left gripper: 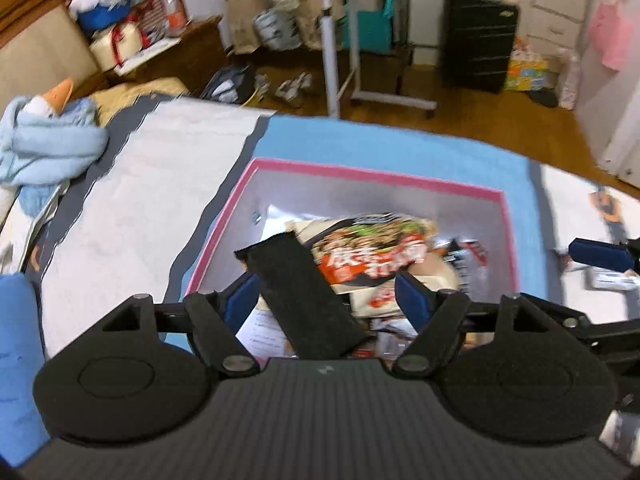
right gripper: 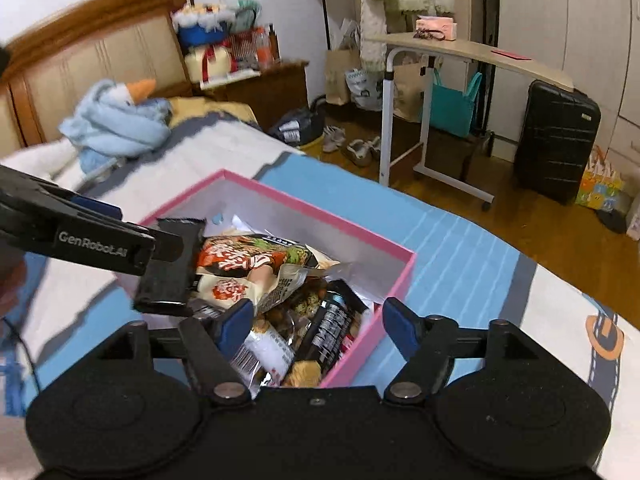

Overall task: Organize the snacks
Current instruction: 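Open both tools to drop the black packets into the box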

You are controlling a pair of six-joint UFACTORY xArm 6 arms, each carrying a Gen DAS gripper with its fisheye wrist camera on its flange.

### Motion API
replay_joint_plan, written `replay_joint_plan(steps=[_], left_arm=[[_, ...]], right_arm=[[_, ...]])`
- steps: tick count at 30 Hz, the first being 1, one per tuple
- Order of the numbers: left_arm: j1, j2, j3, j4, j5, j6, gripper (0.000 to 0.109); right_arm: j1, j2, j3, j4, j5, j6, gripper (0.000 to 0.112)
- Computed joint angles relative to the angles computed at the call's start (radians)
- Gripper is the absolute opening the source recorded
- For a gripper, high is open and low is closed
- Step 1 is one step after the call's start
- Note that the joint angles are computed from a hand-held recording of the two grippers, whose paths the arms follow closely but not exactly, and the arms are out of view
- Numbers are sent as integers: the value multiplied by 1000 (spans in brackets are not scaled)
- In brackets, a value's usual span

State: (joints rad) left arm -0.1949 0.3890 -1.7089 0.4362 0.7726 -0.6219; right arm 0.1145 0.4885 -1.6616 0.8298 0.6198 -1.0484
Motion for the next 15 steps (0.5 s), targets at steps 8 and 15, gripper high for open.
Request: replay_joint_plan(steps=[8,15], left_arm=[[-40,-126,109,-67,-113,101,82],[-117,-90,74,-148,-158,189,88]], right_arm=[[-119,-150,133,102,34,-170,85],[-224,-239,272,179,-1,-346,94]])
